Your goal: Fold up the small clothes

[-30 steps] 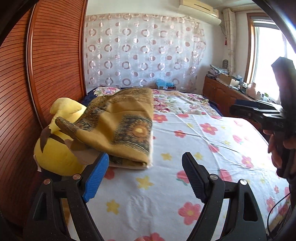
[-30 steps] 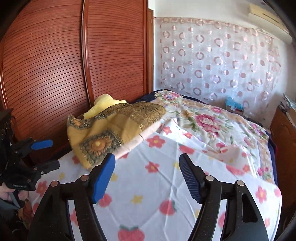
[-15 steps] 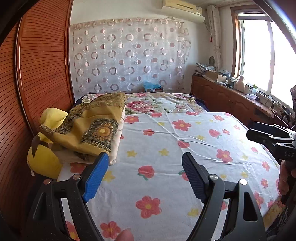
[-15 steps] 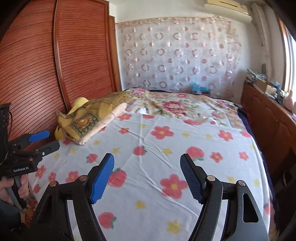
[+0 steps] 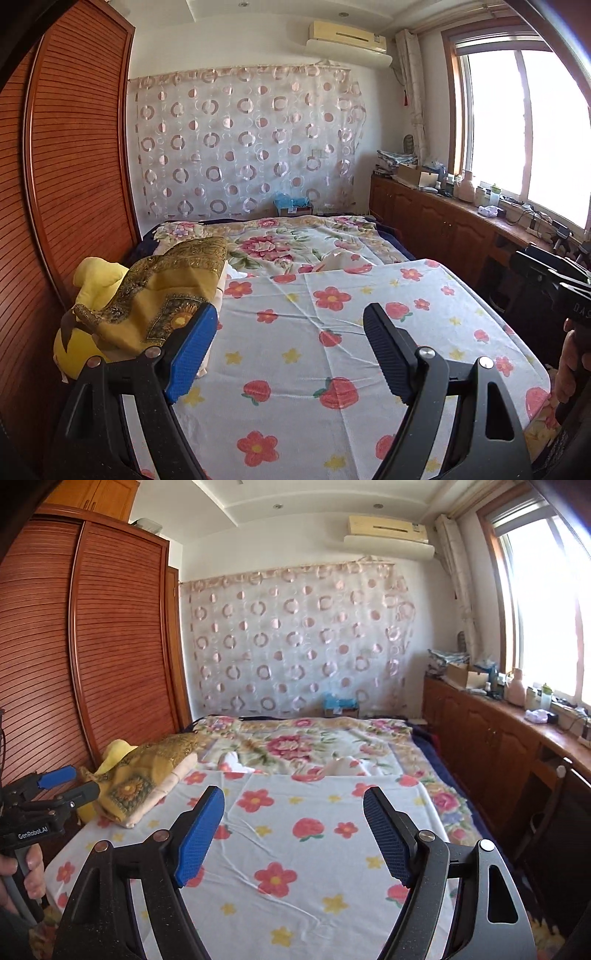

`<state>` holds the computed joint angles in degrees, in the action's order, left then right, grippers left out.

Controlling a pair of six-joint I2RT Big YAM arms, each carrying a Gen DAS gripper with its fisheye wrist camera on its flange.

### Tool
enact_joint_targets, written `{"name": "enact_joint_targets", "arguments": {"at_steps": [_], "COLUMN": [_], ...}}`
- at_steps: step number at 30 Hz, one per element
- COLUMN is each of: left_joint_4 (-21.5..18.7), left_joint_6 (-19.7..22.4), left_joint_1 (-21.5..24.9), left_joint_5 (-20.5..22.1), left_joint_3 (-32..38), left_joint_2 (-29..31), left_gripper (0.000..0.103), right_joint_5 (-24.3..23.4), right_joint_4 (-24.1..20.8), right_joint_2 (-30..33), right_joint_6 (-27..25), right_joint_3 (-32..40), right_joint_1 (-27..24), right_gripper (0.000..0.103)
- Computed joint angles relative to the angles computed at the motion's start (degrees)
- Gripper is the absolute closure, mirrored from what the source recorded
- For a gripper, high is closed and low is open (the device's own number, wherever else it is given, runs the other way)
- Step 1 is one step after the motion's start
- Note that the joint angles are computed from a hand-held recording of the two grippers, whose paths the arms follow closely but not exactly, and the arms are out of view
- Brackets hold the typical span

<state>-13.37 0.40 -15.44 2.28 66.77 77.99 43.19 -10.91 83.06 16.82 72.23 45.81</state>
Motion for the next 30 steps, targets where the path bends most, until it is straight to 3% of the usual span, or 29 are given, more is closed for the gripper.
{"name": "enact_joint_targets", "arguments": {"at_steps": [8, 30], "left_joint_4": [-0.06, 0.33], "left_joint_6": [0.02, -0.67], "left_joint_1": [-0.35, -0.04], "left_joint_5": [-0.76, -1.03], "left_joint_3": [0.00, -0.46], "left_joint_2": [-0.19, -0.60], "left_gripper": [0.021, 0.021], "right_joint_5": [1.47, -2.34], "right_joint_4": [-0.56, 1.23], "right_joint_2": [0.69, 0.42], "right_joint_6": [1.15, -0.28], "right_joint_3": [0.44, -0.93], "right_joint_1": [1.07, -2.00], "right_gripper": [0.024, 0.024]}}
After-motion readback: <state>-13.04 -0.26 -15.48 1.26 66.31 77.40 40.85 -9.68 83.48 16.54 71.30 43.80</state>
